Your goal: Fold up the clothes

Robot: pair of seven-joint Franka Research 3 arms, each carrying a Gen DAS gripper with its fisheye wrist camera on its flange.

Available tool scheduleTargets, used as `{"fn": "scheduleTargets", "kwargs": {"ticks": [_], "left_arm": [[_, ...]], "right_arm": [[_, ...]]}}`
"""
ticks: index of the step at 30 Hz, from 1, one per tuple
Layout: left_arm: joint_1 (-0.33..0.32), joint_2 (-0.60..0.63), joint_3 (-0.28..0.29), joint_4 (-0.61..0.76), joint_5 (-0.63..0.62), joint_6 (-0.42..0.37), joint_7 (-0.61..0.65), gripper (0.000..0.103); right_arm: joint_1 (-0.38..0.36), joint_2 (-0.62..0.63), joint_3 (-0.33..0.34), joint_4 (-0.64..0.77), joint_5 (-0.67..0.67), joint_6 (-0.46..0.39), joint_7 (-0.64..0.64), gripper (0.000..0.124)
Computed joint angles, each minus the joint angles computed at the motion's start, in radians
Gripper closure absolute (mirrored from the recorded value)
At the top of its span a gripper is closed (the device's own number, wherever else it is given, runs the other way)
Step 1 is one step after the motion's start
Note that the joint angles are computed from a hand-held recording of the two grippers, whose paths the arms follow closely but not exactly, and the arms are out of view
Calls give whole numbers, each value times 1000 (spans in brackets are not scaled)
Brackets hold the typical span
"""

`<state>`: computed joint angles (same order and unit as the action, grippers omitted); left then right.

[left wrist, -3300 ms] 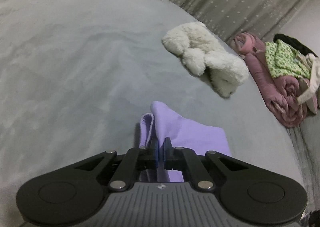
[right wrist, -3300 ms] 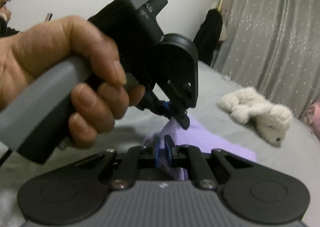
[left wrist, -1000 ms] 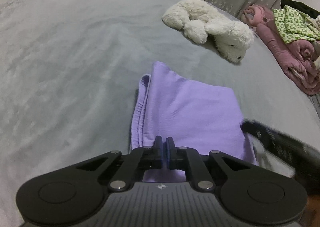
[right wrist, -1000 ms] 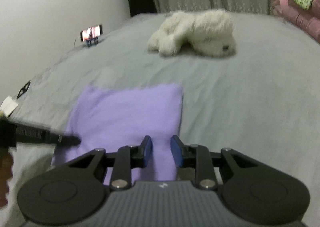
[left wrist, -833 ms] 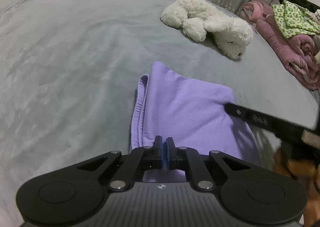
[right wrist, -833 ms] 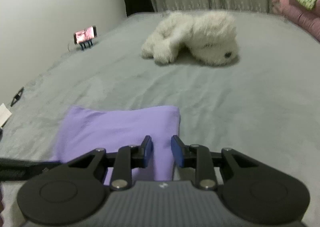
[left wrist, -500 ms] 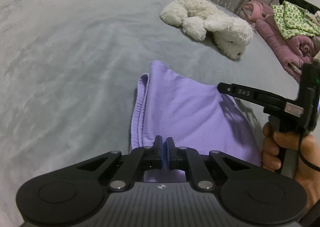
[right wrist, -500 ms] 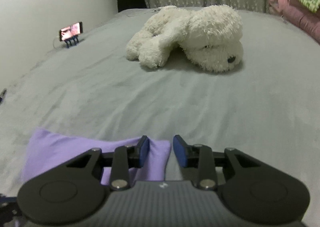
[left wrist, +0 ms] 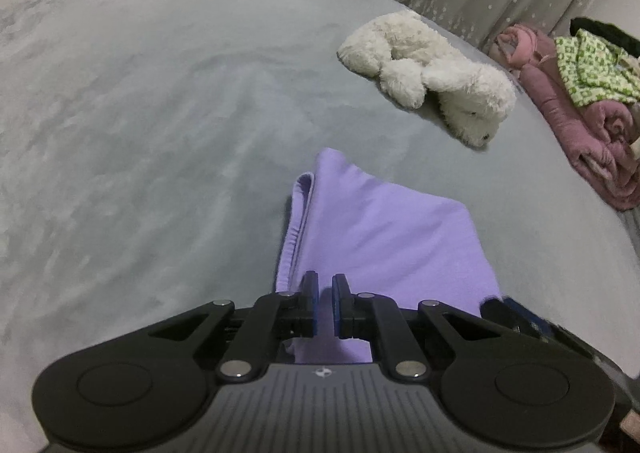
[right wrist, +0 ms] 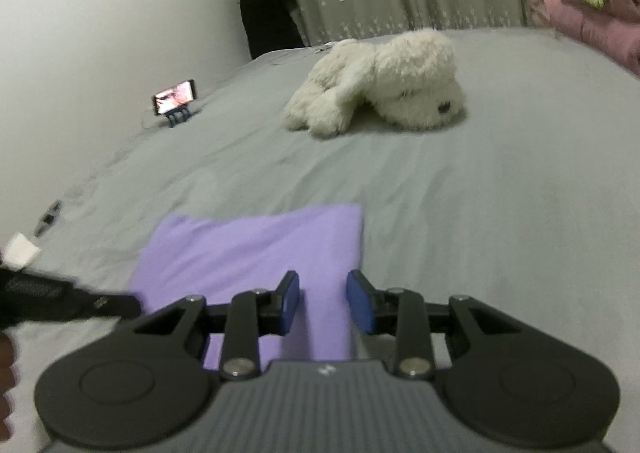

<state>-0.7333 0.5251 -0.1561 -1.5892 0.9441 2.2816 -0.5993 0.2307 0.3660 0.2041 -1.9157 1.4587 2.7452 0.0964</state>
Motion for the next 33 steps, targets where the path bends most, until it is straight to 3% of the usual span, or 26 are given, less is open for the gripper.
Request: {"fn": "scheduleTargets", "kwargs": {"ticks": [6, 8, 17, 28, 33], "left_arm": [[7, -16, 1, -39, -3, 9, -40, 94], [15, -20, -3, -51, -17, 4, -51, 74], [20, -25, -9, -62, -8, 8, -58, 74], [18, -24, -12, -50, -20, -9, -40, 75], [24, -33, -11, -68, -13, 15, -62, 75]], "right_arm": [[-4, -62, -18, -94, -2, -17, -9, 94], [-2, -80, -26, -118, -16, -23, -10, 94], [16, -136, -46, -203, -40, -4, 25, 95], [43, -216, -63, -298, -23, 37, -51, 95], [35, -235, -81, -309, 9, -7, -10, 93]]}}
